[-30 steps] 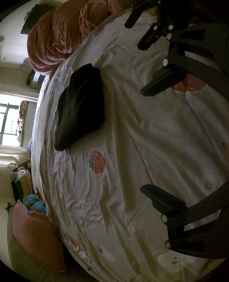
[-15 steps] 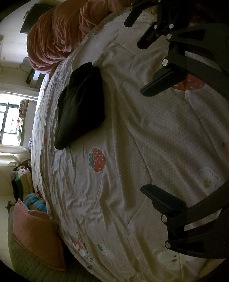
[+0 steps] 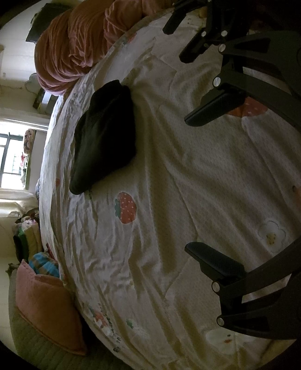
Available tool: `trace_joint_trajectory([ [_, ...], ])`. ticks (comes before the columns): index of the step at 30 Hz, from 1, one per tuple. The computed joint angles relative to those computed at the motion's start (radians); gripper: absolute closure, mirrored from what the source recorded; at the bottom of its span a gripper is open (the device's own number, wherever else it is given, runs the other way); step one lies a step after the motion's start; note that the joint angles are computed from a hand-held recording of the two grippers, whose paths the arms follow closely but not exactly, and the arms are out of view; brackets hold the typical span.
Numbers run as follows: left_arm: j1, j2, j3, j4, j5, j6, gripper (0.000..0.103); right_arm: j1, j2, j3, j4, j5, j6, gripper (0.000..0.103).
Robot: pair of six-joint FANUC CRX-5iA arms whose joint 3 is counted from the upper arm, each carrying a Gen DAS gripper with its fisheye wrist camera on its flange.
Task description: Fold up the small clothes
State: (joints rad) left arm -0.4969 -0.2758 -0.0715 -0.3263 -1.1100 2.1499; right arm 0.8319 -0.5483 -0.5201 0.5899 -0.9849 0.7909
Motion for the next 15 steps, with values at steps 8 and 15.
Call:
trace_joint_trajectory([
  [8,-0.010,0.005,0.010,-0.024,-0.024,0.019,0.009,-0.001,-0.001,-0.003,0.010,-0.005,-0.017,0.005],
  [15,0.026,-0.017,0.007,-0.045,-0.053,0.057,0.009,-0.061,-0.011,-0.015,0.053,-0.010,-0.087,0.005],
])
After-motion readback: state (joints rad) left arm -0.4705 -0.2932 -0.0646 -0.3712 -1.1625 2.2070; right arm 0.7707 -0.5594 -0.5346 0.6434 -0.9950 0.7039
